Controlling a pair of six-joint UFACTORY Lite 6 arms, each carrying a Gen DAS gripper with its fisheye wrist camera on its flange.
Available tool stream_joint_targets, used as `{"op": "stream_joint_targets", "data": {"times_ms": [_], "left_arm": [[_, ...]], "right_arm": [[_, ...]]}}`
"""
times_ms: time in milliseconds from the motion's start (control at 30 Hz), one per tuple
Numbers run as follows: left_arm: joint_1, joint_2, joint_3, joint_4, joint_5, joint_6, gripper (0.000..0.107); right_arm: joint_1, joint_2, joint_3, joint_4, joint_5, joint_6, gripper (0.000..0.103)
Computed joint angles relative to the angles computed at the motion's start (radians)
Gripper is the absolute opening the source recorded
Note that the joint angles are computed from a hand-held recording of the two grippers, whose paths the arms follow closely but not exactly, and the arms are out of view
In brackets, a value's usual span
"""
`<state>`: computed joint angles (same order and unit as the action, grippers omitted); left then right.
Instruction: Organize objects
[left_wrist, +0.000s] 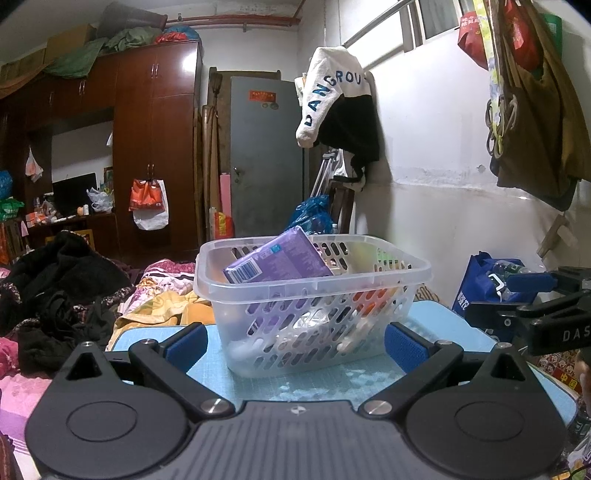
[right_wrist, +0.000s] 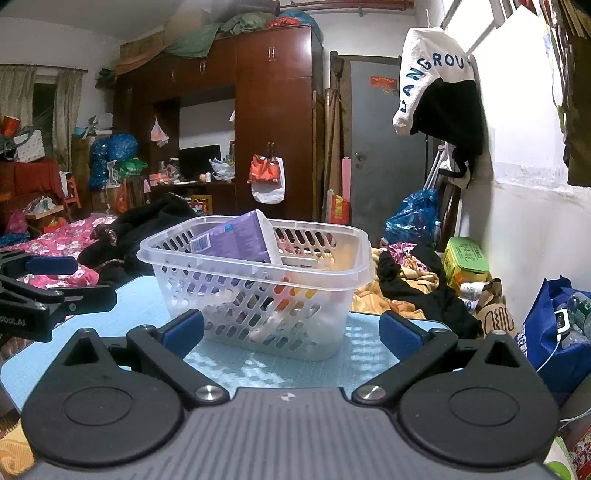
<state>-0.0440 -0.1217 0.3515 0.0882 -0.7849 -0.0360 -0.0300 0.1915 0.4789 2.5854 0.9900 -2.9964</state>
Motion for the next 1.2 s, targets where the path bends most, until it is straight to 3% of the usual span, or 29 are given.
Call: {"op": "stream_joint_targets", "data": {"times_ms": [1200], "left_arm": [[-0.047, 0.024, -0.002, -0.069, -0.039, 0.058, 0.102]], "right_arm": [[-0.011, 0.009, 0.005, -0.006, 0.01, -0.001, 0.103]]}}
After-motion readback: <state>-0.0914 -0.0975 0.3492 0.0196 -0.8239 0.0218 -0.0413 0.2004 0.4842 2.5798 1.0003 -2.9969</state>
